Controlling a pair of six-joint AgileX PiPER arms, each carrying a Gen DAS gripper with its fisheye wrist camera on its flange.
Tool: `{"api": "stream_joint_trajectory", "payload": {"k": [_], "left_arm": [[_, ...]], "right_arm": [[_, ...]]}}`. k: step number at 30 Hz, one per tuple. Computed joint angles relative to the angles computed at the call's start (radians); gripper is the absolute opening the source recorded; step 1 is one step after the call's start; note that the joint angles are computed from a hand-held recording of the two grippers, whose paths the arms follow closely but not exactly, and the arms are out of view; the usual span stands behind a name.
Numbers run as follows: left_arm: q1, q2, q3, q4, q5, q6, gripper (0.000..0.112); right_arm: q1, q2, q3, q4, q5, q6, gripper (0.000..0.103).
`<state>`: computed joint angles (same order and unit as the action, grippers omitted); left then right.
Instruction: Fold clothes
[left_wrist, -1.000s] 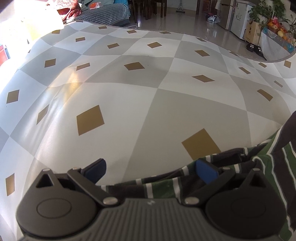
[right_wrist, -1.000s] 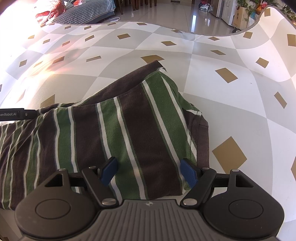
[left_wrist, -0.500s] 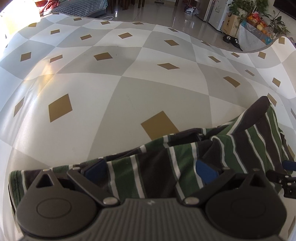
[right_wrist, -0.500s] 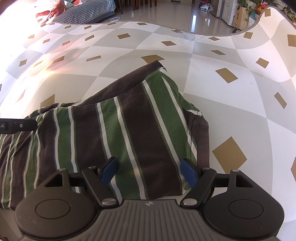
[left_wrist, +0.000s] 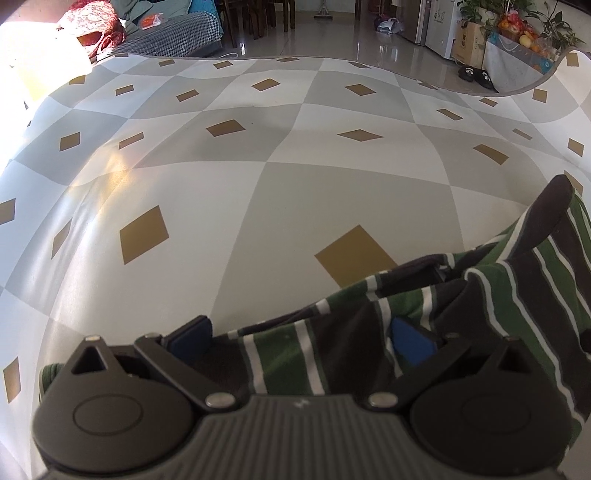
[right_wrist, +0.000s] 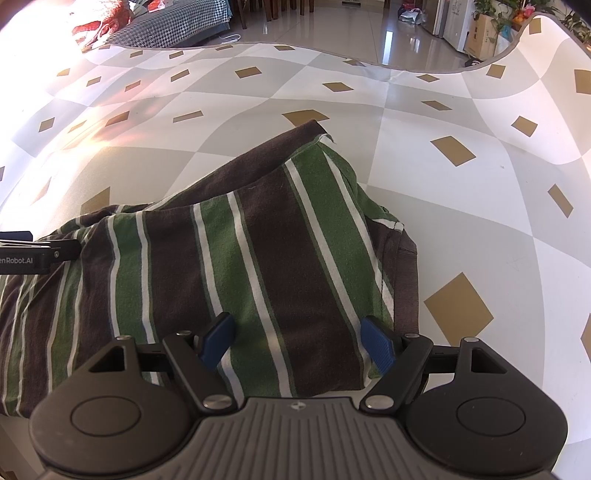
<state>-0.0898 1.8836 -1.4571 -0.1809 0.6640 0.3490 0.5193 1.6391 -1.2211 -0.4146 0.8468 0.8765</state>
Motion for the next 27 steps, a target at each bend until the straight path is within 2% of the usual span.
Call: {"api": "stream_joint_trajectory", "payload": {"k": [9, 12, 18, 27], "left_arm": [[0.016, 0.026, -0.023, -0.008, -0.02, -0.032, 0.103], [0.015, 0.027, -0.024, -0.006, -0.02, -0.036, 0.103], [0.012, 0.024, -0.014, -0.003, -0.034, -0.047, 0.103], [0.01, 0.026, -0.019, -0.001, -0.025, -0.047, 0.103]], "right_arm": [[-0.005, -0.008, 0.005, 0.016, -0.003, -0.025, 0.074], [-0.014, -0.007, -0.011, 0.04, 0.008, -0.07, 0.071], [0.008, -0.016, -0.015, -0.03, -0.04, -0.016, 0.069], [0.022, 0.075, -0.088, -0.138, -0.082, 0.032, 0.069]]}}
